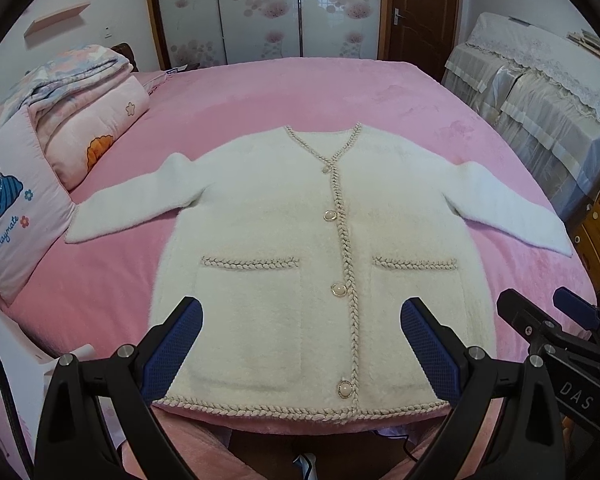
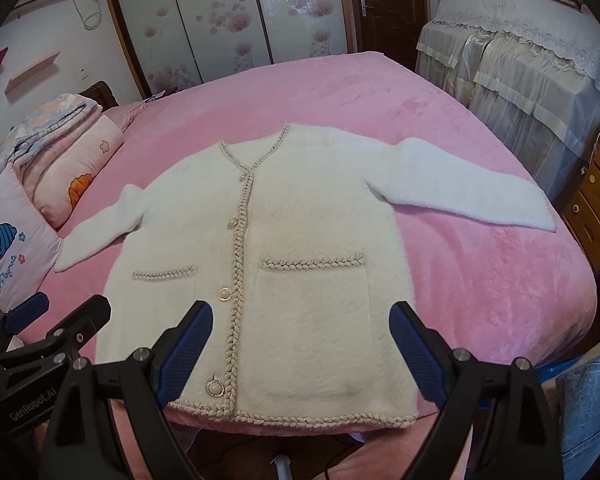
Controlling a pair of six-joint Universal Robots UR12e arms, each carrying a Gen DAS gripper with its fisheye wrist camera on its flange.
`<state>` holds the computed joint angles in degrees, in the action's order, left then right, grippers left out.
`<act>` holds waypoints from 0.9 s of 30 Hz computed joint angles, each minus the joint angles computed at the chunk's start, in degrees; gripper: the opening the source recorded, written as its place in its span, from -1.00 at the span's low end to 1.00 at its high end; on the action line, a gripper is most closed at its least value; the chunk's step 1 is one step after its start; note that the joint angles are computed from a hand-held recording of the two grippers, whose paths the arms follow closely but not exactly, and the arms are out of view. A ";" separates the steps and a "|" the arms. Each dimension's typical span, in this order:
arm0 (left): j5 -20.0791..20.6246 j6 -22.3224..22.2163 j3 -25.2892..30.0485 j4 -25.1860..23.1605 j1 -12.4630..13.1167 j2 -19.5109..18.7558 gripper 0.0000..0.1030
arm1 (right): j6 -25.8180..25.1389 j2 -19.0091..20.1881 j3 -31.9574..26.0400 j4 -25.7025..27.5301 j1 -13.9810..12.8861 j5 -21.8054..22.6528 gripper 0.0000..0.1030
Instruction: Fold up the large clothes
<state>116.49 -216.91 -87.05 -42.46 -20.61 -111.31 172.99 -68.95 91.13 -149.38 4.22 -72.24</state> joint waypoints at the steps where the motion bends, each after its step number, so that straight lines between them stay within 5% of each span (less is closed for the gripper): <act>1: -0.04 0.02 0.01 -0.03 -0.01 -0.01 0.92 | 0.03 0.01 0.00 0.00 -0.05 0.07 0.76; 27: -2.59 0.92 1.83 -1.03 0.80 -1.15 0.92 | 0.59 1.06 -1.26 1.48 -0.84 1.16 0.76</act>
